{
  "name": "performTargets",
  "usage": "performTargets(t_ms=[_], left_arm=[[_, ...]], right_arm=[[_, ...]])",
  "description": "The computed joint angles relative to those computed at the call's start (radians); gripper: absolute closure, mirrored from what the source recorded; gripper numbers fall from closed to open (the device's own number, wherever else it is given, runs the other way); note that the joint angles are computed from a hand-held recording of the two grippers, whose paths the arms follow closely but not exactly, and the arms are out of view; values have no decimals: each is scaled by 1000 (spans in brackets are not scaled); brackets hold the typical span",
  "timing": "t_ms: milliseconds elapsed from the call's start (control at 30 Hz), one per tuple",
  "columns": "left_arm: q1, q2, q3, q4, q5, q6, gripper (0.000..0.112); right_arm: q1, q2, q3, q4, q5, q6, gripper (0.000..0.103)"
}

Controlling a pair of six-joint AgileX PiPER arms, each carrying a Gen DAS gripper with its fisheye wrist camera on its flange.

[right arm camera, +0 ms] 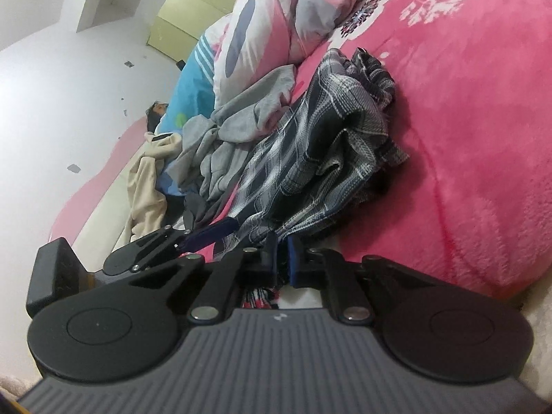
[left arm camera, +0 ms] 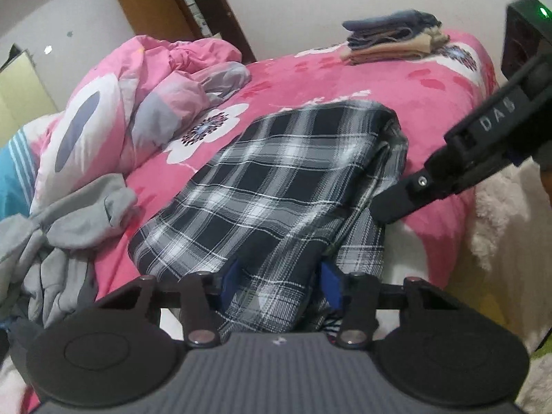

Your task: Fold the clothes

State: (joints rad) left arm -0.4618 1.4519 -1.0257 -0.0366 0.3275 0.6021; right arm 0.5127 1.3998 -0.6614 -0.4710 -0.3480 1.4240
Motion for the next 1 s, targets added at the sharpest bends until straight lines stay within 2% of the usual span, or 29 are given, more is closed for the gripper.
performTargets(t_ms=[33, 67, 100, 167, 200, 267, 367, 433, 500, 600, 667, 767, 833, 900, 1000], left_arm=[[-6, -1, 7, 10, -9, 6, 63], [-4, -1, 9, -19, -10, 39, 71], [0, -2, 10, -54, -10, 76, 87], [13, -4, 3, -120, -5, 109, 103], [28, -8, -2, -181, -4, 148, 105], [69, -18, -11, -361, 12, 272, 107], [118, -26, -30, -518, 52, 372, 107], [150, -30, -44, -602, 82, 418, 107], [164, -29, -49, -636, 97, 437, 107], [170, -31, -46, -659, 95, 444, 107], [175, -35, -39, -705, 94, 478, 107], [187, -43, -26, -783, 102, 547, 107], [194, -49, -12, -814, 111, 582, 107], [192, -48, -2, -808, 117, 595, 107], [172, -39, 18, -748, 108, 583, 107]], right_arm=[[-5, 8, 1, -18, -15, 28, 96], [-7, 15, -1, -34, -23, 48, 96], [-2, 19, -6, -43, -15, 52, 96], [16, 21, -20, -40, 25, 26, 96], [30, 21, -30, -11, 54, -15, 96], [42, 22, -41, 62, 76, -106, 98], [39, 29, -54, 170, 44, -236, 99], [34, 42, -70, 189, 27, -271, 99], [15, 65, -77, 141, -18, -202, 99], [-5, 106, -71, 126, -128, -136, 99], [1, 126, -87, 157, -129, -163, 99], [32, 150, -132, 341, -47, -353, 99], [45, 178, -160, 477, -29, -483, 99], [56, 201, -163, 608, -68, -573, 99], [95, 232, -136, 797, -198, -714, 100]])
